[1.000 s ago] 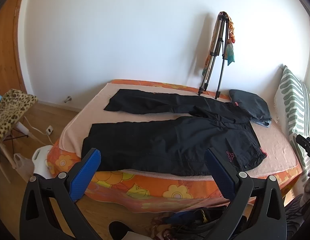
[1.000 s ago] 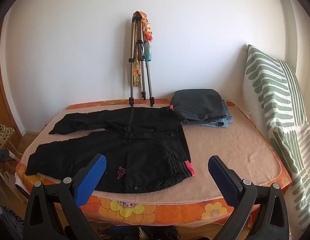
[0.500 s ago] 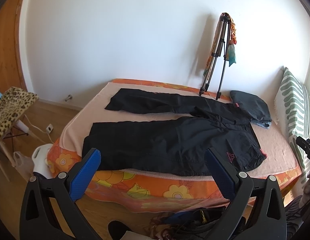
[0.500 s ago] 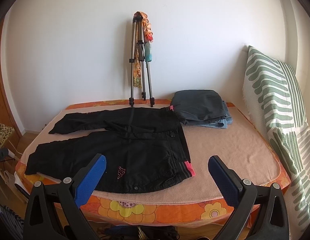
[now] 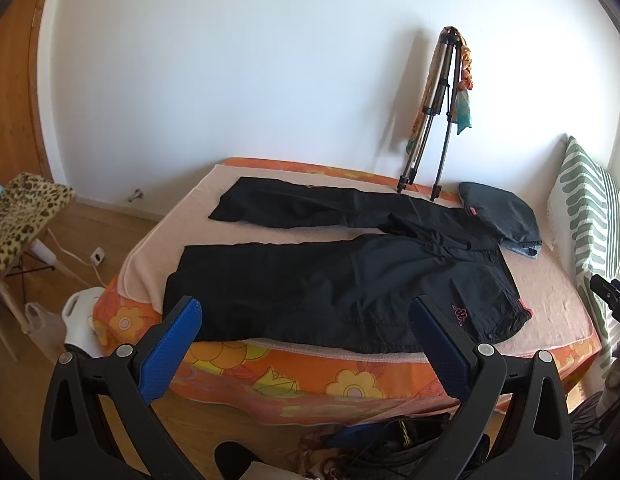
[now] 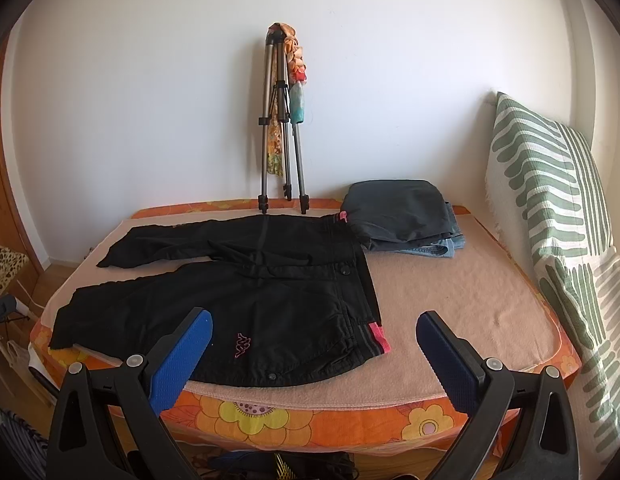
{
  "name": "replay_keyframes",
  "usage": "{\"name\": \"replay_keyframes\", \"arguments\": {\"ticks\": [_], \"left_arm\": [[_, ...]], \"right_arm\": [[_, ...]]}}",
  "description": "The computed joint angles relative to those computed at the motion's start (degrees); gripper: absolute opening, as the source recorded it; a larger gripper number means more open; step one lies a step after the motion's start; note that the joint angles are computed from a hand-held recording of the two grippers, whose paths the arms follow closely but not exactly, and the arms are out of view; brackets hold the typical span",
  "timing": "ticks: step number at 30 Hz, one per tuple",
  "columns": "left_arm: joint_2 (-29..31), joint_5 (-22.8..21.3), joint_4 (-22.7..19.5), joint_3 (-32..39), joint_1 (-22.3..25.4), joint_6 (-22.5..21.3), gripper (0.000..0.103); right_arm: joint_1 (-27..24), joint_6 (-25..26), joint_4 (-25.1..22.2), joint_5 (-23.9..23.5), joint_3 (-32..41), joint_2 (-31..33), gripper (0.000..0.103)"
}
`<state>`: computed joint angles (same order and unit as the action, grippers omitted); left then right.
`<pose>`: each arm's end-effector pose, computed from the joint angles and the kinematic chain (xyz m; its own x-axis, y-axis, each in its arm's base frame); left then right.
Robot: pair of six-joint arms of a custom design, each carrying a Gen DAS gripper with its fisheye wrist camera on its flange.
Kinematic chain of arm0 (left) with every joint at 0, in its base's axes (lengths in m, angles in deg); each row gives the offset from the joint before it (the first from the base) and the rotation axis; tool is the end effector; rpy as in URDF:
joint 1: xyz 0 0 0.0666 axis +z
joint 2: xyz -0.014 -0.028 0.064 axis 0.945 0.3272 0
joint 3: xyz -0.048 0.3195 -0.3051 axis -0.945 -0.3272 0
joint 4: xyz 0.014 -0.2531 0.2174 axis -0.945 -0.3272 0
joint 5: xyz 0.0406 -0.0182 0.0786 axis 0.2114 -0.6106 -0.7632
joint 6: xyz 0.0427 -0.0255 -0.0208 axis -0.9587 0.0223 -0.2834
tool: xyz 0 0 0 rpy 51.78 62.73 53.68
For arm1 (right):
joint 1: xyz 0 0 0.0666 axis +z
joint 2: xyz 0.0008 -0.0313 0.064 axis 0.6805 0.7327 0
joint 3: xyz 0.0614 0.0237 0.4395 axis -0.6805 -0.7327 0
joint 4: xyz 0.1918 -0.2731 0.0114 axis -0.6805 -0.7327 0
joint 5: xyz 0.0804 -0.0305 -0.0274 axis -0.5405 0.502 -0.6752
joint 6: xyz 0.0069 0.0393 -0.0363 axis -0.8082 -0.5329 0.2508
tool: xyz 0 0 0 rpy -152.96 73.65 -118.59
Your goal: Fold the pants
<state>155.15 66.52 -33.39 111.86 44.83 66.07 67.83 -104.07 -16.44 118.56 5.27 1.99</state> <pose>0.5349 -0.2639 0.4668 -0.5851 0.1554 -0.7960 0.4050 0.9063 -0.1207 0.4093 0.1605 0.5136 -0.4603 0.3521 -0.8150 0.6449 0.7635 -0.0345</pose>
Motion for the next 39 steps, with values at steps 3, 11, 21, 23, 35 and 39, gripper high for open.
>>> {"name": "replay_keyframes", "arguments": {"ticks": [3,11,21,23,35,39], "left_arm": [[0.09,0.08,-0.13,0.14,0.13,0.06,0.103],[0.97,1.2,-1.77,1.31,0.86,1.5,0.103],[1.48,2.2,-1.7,1.53,1.62,1.33,0.103],[1.68,2.11,-1.65,1.67,1.69,0.73,0.103],[3.92,4.71,-2.36,4.66,3.57,1.34,0.093],[5.08,4.84,-3.04,6.62,3.95,1.11,0.092]], "right_arm": [[0.04,0.02,0.11,-0.06,-0.09,-0.04,0.103],[-0.13,0.52,0.51,-0.15,-0.64,-0.08,0.103],[-0.95,3.34,2.67,-1.39,-1.67,-0.21,0.103],[-1.12,4.62,3.37,-1.56,-1.82,-0.23,0.103],[-3.11,10.51,8.67,-4.18,-2.92,-0.14,0.103],[-3.8,12.35,10.4,-5.03,-3.13,0.13,0.103]]}}
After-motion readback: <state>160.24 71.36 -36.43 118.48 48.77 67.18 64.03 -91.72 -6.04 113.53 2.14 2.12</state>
